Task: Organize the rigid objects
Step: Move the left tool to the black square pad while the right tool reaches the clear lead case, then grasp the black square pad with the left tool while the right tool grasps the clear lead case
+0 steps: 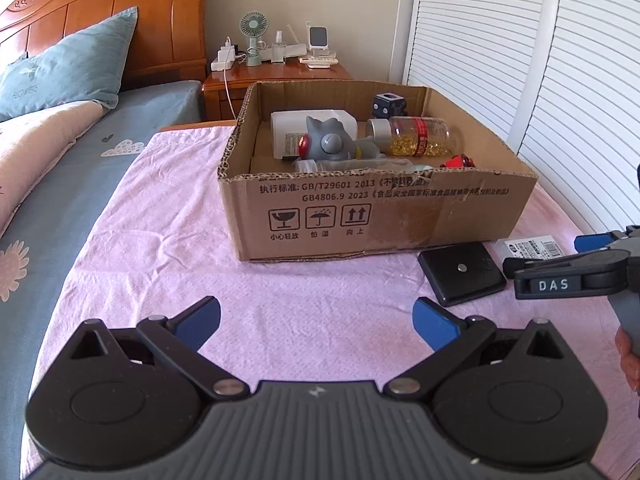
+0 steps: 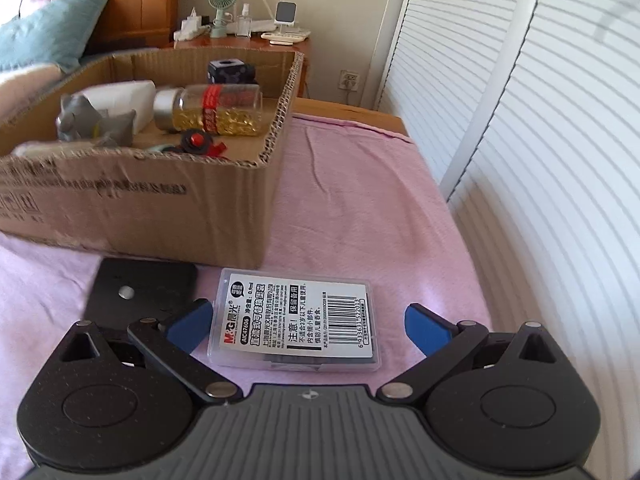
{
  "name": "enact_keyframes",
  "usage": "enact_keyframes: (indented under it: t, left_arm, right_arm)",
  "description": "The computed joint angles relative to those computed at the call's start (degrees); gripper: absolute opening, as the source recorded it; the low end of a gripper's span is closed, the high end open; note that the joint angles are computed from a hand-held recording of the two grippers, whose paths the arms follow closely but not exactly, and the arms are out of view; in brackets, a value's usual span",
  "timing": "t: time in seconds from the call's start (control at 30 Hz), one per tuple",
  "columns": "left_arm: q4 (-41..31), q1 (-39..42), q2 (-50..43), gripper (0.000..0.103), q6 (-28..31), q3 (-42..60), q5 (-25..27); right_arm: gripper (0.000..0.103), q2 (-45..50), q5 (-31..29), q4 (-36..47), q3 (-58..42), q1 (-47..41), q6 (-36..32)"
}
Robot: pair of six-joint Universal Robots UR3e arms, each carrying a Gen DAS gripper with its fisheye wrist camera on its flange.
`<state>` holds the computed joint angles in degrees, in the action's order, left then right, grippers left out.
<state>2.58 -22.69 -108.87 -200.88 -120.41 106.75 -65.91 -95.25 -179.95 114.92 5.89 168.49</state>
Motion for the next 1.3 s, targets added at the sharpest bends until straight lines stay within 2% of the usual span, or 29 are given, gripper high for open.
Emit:
enact_keyframes:
  t: [0.4,0.63,0.73,0.9,1.07,1.23,1.3]
  left_arm:
    - [-0.3,0.7,1.0,0.102,-0.7,-0.7,0.0]
    - [-1.9,0.0,-0.1,0.102,-0.5,1.2,0.1]
    - [-3.0,-0.2,-1.5,0.102,0.8,3.4,-1.4]
    - [-5.9,-0.6,-5.1,0.102,2.9,9.1,-5.1]
    - [-8.6,-1.3,-10.0,0.102,2.8,15.4,-7.3]
    - [-10.2,-2.0,-15.0,0.102,1.3,21.1,-6.1]
    - [-11.5,-2.8,-16.8,0.102,0.8,23.5,-3.2]
  right_arm:
    - [0.103,-0.2,5.2,1.3,-0.3,2.7,-2.5]
    - [0.103,-3.5,4.0,0.2,3.9,0.8,-3.7]
    - [0.103,-6.0,5.5,-1.4,7.9,-2.3,-4.5]
    - [0.103,-9.1,14.2,0.9,11.6,-9.6,-3.5]
    - [0.103,-8.5,14.6,-3.8,14.3,-10.4,-4.2]
    - [0.103,-9.1,16.1,-7.5,17.4,-12.0,-5.3]
    - [0.103,-9.3,17.2,-7.8,18.0,-12.7,-6.5]
